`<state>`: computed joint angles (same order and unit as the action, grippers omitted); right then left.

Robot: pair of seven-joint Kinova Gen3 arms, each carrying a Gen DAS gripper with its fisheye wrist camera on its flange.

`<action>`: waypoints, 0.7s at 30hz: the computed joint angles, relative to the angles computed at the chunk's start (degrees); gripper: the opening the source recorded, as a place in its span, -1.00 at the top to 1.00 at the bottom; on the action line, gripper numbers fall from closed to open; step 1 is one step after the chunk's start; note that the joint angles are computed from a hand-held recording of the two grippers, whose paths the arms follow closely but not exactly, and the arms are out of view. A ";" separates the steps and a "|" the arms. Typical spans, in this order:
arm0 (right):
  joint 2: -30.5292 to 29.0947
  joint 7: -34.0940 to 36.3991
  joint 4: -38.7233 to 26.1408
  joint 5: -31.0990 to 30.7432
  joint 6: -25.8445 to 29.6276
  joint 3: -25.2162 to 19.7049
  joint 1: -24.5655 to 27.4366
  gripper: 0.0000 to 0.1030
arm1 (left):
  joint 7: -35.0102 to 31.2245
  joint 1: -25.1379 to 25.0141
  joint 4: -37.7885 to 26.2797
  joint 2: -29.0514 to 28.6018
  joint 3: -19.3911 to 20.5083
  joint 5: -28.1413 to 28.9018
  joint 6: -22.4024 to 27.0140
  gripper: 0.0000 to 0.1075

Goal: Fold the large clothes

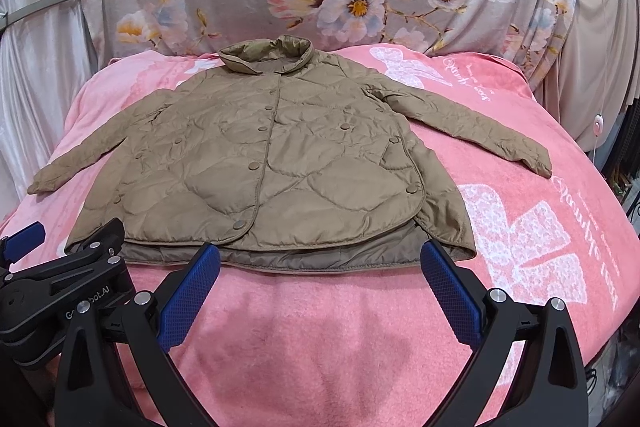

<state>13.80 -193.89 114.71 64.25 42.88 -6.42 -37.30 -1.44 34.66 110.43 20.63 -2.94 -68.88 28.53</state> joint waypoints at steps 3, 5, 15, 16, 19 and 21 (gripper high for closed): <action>-0.02 0.55 -0.16 -0.39 -0.15 0.00 0.18 -0.90 | -0.18 -0.16 -0.01 0.03 0.04 0.08 -0.32 -0.75; 0.10 0.58 -0.15 -0.36 -0.11 0.03 0.10 -0.90 | 1.79 0.74 0.39 0.13 -0.65 -1.85 -0.32 -0.70; 0.33 1.17 -0.45 -0.71 -0.21 0.03 -0.02 -0.90 | -2.87 -2.09 -0.80 0.37 1.75 3.59 0.34 -0.71; 0.36 1.17 -0.35 -0.62 -0.32 0.05 -0.10 -0.90 | -4.36 -2.44 -1.12 0.44 1.81 5.22 0.24 -0.71; 0.60 1.95 -0.87 -1.01 -0.06 0.07 -0.31 -0.90 | -7.55 -2.53 -1.64 0.59 1.04 8.79 -0.30 -0.71; 0.64 2.17 -0.94 -1.17 -0.26 0.22 -0.28 -0.90 | -7.74 -1.56 -1.42 0.54 -0.32 9.00 -0.97 -0.71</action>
<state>14.43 -191.72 113.77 63.08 42.62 -6.20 -37.58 -9.19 33.10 109.01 21.17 -3.25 -59.89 27.56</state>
